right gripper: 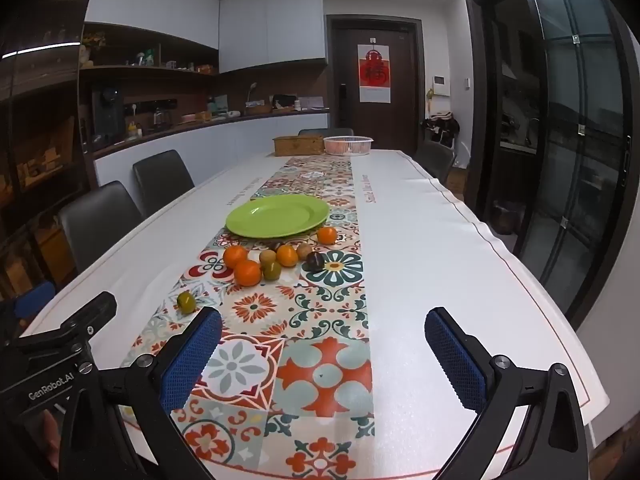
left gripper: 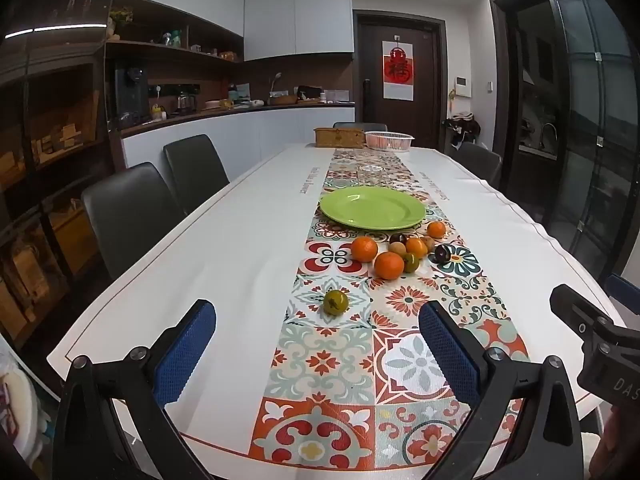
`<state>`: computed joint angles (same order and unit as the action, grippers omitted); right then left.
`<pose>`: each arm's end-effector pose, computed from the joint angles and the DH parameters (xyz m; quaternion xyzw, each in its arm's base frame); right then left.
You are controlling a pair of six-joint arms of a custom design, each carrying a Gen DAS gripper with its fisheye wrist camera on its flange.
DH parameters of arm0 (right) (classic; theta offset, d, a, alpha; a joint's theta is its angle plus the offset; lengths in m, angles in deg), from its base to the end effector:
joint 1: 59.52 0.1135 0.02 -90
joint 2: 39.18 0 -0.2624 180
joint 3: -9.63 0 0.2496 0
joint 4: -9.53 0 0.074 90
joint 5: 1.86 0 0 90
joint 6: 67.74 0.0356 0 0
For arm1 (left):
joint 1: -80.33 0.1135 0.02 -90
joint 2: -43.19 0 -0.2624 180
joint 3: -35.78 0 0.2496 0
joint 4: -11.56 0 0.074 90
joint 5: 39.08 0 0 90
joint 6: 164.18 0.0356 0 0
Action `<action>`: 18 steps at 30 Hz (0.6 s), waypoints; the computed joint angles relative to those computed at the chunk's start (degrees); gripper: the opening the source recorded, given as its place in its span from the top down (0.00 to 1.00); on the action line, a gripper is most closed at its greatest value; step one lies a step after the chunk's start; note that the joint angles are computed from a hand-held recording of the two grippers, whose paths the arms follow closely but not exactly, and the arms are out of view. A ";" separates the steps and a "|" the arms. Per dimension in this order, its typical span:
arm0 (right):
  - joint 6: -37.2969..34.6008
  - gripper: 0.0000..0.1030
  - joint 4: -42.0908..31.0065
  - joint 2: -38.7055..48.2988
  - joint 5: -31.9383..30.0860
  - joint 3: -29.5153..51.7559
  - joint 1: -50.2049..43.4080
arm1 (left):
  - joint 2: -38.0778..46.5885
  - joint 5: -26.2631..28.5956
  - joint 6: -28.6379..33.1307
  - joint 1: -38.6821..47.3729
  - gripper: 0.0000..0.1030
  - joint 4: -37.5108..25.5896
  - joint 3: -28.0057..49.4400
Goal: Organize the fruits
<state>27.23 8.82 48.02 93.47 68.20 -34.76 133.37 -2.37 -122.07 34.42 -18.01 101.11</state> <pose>0.2935 0.1317 0.2024 -0.1250 0.8534 0.0906 0.4978 0.2311 -0.1976 0.1935 -0.1517 0.8486 0.0924 0.4984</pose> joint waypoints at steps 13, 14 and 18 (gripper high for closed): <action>0.39 0.00 -0.86 0.55 -0.78 1.04 -0.89 | 0.13 0.02 1.74 -0.18 0.00 1.75 -0.42; 0.28 0.00 -0.87 0.89 -1.03 1.37 -1.20 | -0.31 0.08 1.87 -0.20 0.00 2.09 -0.88; 0.69 0.00 -0.25 0.86 -0.26 0.68 -0.39 | 0.00 -0.06 1.59 -0.27 0.00 1.63 -0.46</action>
